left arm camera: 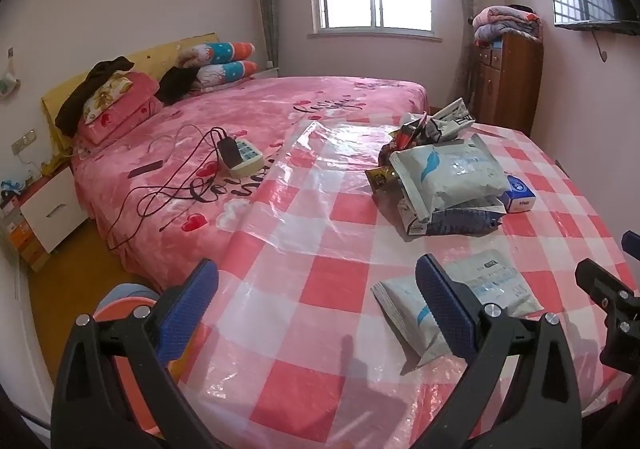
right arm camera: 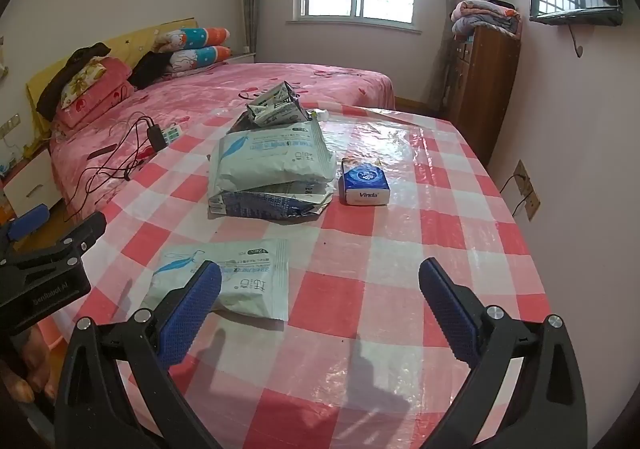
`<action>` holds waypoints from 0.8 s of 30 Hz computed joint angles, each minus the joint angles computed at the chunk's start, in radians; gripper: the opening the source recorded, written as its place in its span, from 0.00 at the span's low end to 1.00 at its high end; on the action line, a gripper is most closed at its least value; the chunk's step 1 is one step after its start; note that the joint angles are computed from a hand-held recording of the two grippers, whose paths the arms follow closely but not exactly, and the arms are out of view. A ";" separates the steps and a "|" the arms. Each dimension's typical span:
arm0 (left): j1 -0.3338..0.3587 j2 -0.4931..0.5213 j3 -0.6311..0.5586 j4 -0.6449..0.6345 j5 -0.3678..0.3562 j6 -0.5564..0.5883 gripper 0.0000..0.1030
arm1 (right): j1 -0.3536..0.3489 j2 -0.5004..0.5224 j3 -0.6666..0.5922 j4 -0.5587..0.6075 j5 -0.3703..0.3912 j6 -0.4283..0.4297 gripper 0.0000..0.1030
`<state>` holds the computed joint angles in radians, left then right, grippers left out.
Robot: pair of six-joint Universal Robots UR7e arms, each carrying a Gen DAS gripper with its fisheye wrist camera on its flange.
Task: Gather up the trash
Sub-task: 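Move both tools toward the trash pile on the checkered table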
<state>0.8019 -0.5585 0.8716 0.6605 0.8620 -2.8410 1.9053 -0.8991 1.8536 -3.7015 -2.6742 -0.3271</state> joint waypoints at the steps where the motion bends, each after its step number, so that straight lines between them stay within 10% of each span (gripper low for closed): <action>1: 0.002 0.005 -0.011 0.007 0.006 0.002 0.96 | 0.000 0.000 0.000 0.000 0.000 0.000 0.95; 24: -0.001 0.017 -0.029 0.103 0.089 0.017 0.96 | -0.005 0.002 -0.003 0.015 0.008 0.005 0.95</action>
